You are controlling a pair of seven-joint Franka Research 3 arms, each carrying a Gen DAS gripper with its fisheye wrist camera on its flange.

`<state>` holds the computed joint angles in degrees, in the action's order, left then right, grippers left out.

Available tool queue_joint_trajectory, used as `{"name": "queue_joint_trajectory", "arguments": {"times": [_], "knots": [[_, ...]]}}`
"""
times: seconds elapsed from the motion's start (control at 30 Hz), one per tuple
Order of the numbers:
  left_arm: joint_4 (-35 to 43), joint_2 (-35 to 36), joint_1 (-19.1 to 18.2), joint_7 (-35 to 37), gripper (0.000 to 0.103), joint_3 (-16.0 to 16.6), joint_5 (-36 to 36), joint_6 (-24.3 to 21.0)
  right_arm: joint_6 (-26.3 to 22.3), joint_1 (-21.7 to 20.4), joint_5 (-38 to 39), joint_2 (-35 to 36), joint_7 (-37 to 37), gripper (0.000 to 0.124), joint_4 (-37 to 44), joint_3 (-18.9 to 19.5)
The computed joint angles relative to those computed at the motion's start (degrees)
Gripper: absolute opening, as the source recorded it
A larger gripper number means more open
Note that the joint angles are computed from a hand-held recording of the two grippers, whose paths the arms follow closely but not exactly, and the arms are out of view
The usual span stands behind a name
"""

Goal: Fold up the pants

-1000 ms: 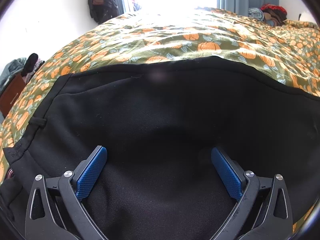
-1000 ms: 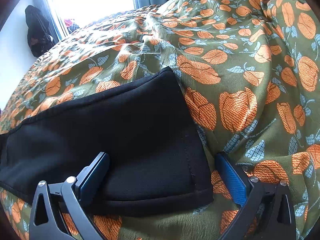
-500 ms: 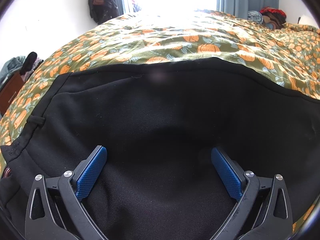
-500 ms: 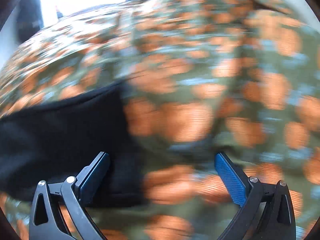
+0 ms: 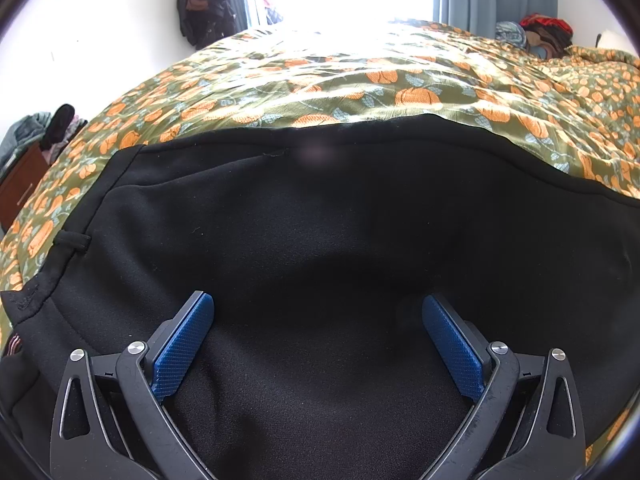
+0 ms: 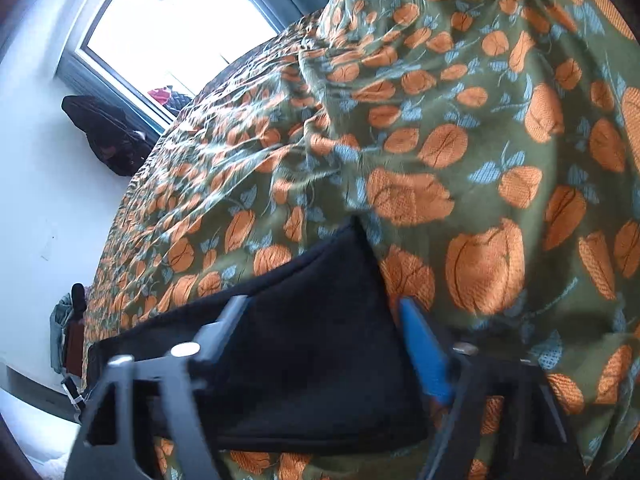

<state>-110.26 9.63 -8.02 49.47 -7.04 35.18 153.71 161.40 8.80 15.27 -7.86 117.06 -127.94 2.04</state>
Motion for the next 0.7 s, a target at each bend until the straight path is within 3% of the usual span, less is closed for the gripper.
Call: {"name": "queue_joint_trajectory", "arguments": {"times": [0.07, 0.13, 0.17, 0.3, 0.4, 0.5, 0.6, 0.63, 0.7], "knots": [[0.0, 0.0, 0.0, -0.1, 0.103, 0.0, 0.0, 0.1, 0.9, 0.0, -2.7, -2.2, -0.6, 0.031, -1.8, 1.0], [0.0, 0.0, -0.1, -0.1, 0.103, 0.0, 0.0, 0.0, -0.5, -0.4, -7.7, -5.2, -1.4, 0.007, -3.1, 2.6], [0.1, 0.0, -0.1, -0.1, 0.103, 0.0, 0.1, -0.1, -1.7, -0.4, -10.1, -6.9, -2.6, 0.006, -3.6, 3.5], [0.0, 0.0, -0.1, -0.1, 0.103, 0.0, 0.1, 0.0, -7.1, 2.8, -14.6, -14.9, -8.3, 0.005, -7.5, 7.2], [0.0, 0.0, -0.1, -0.2, 0.103, 0.0, 0.1, 0.0, -14.0, 4.3, -16.8, -22.3, -6.7, 0.005, -12.7, 11.5], [0.1, 0.0, -0.1, -0.1, 0.103, 0.1, 0.2, -0.3, -22.6, 1.6, -19.1, -29.4, 4.7, 0.006, -17.8, 16.8], [0.3, 0.1, -0.1, -0.2, 0.103, 0.1, 0.5, -0.6, -39.6, -2.2, -22.4, -35.2, 22.3, 0.010, -18.3, 23.1], [0.3, 0.1, -0.1, -0.2, 0.103, 0.1, 0.6, -0.6, -41.5, -2.1, -22.7, -38.4, 27.5, 0.012, -19.2, 24.3], [0.4, 0.2, -0.2, -0.4, 0.103, 0.1, 0.8, -0.8, -45.5, -2.2, -24.6, -41.2, 35.6, 0.027, -17.8, 27.8]]}}
